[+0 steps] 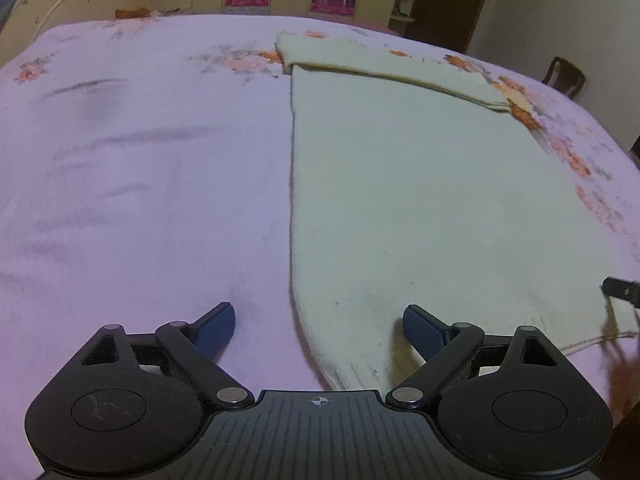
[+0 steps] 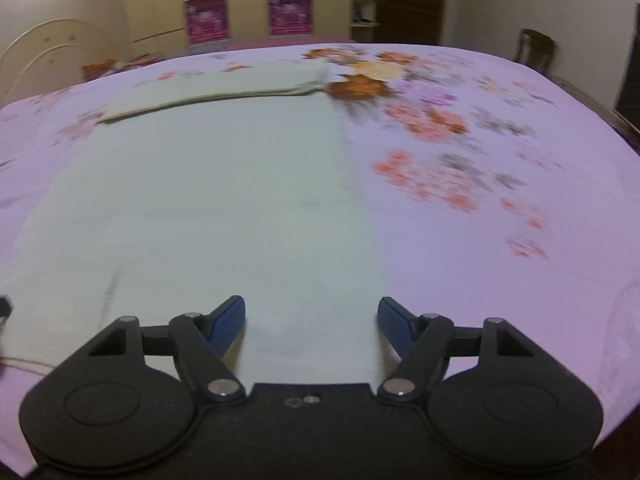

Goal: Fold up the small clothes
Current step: 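Grasp the sweater hem with the left gripper while the right gripper grasps the hem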

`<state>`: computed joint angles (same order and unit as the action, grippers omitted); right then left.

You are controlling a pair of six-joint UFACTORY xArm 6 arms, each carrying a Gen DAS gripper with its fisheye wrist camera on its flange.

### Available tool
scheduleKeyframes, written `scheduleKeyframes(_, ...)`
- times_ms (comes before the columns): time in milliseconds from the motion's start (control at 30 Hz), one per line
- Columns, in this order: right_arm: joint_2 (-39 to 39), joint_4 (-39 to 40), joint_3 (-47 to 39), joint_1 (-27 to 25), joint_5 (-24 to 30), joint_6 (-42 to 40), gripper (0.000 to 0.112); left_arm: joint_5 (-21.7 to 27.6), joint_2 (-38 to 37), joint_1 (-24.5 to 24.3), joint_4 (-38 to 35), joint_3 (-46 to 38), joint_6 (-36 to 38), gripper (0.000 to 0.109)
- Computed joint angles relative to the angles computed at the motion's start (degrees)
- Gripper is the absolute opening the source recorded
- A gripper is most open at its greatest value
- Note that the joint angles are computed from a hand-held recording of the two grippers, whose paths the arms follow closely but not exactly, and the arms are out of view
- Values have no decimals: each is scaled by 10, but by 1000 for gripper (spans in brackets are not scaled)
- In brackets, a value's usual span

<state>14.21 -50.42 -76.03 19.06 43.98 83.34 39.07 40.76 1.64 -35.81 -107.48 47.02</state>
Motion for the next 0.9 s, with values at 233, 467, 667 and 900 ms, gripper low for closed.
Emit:
scheduleKeyframes(233,-21,22,33,0,-1,1,72,57,-8,5,-30,-1,7,89)
scheduleKeyframes(467,-34,27,51,-6,-33,1,57,98,7,7,-50,-33,-13,56)
scheduleKeyframes(667,-40,30,50,-12,-22,-22,70,118,26,11,-34,-63,-18,46)
scheduleKeyframes(900,-40,82,59,-22,-72,-57,47,123,27,18,-52,-62,-37,51)
